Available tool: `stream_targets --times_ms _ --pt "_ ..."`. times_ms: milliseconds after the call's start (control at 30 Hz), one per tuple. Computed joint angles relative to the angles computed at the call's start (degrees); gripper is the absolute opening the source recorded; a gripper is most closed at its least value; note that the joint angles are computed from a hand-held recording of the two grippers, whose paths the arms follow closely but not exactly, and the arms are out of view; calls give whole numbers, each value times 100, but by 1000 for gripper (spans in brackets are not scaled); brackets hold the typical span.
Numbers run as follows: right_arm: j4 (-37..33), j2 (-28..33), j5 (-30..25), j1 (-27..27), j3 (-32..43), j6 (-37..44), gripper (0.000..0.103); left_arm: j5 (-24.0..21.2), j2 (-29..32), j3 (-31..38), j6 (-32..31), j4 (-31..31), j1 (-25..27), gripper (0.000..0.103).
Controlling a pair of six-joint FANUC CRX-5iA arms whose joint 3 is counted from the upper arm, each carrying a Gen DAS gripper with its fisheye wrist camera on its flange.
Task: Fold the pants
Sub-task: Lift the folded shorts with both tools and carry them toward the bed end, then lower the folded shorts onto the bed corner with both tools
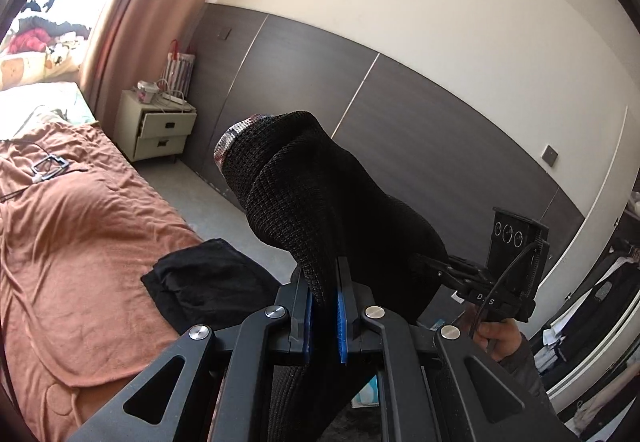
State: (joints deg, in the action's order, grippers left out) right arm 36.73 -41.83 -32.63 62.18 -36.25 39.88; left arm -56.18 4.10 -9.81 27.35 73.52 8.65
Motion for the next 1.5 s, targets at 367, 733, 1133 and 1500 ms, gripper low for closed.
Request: stream_targets --times_ms 367,733,1133,1500 --pt "713 22 -441 272 -212 -668 14 78 872 434 -59 282 -456 10" --pt "1069 722 -727 474 -57 -1374 13 210 1900 1025 100 147 -569 10" --pt "1284 2009 -560 446 577 -1959 13 720 2948 1966 1306 -1013 -324 22" --pt "684 2583 -2627 1213 1234 -2496 53 434 3461 2301 2072 -840 -89 42"
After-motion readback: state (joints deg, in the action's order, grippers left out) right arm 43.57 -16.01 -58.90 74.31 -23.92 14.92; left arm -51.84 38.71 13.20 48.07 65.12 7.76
